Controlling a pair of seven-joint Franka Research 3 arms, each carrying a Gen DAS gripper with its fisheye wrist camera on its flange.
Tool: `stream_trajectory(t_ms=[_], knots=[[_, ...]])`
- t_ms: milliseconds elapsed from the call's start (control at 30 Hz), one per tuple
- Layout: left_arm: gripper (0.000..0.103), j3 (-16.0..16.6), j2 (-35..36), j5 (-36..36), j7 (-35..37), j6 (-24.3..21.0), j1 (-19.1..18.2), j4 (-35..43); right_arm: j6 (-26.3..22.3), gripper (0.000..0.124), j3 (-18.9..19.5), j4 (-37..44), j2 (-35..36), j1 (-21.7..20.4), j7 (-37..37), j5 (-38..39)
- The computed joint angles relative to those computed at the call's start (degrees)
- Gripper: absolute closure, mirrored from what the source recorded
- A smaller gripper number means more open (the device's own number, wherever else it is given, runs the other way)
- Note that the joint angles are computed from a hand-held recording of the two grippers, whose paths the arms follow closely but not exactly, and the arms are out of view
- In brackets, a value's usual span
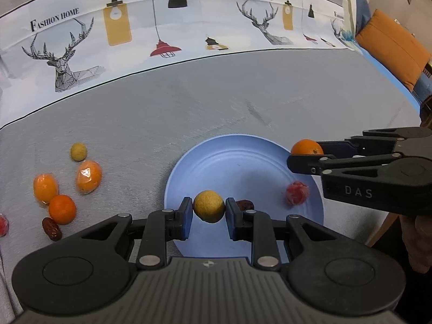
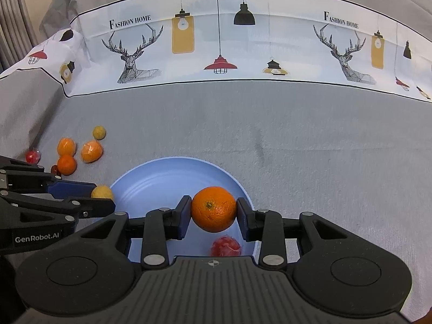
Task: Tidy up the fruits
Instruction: 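Carry the yellow fruit and orange over the plate and release both, then withdraw both open tools from the plate toward the remaining fruits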
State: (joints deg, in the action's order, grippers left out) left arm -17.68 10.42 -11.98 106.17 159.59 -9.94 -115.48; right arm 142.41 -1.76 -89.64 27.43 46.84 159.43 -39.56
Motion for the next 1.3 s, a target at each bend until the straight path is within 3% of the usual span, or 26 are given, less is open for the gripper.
stream_trajectory(t_ms=[233, 267, 333, 400, 467, 1300], knots=[[0.074, -0.63, 0.22, -1.21, 2.35, -1.29, 0.28, 0.39, 0.05, 0.086, 0.11, -0.05, -0.01, -0.13, -0.89, 0.46], [0.072, -0.56, 0.28, -1.06, 2.37, -1.62, 0.14, 0.51, 0.09, 0.085, 0.1, -0.12, -0.06, -0.15, -0.91, 0.52], [0.059, -0.37, 0.33, -0.38, 2.56, -1.76, -0.16, 0.53, -0.01, 0.085, -0.16, -0.13, -0.14, 0.07, -0.35, 0.16], [0.054, -0.66, 0.15, -1.09, 3.42, -1.18, -0.06, 0.19, 0.1, 0.08, -0.34, -0.33, -0.31, 0.21, 0.4, -0.29], [0.054, -0.73, 0.07, -1.74, 3.86, -1.03, 0.01, 0.11, -0.01, 0.07, -0.54, -0.39, -0.45, 0.41, 1.33, -0.98], [0.055, -0.41, -0.01, -1.24, 2.97, -0.65, -0.37, 0.15, -0.68, 0.07, -0.04, 0.19, -0.09, 0.25, 1.71, -1.65]])
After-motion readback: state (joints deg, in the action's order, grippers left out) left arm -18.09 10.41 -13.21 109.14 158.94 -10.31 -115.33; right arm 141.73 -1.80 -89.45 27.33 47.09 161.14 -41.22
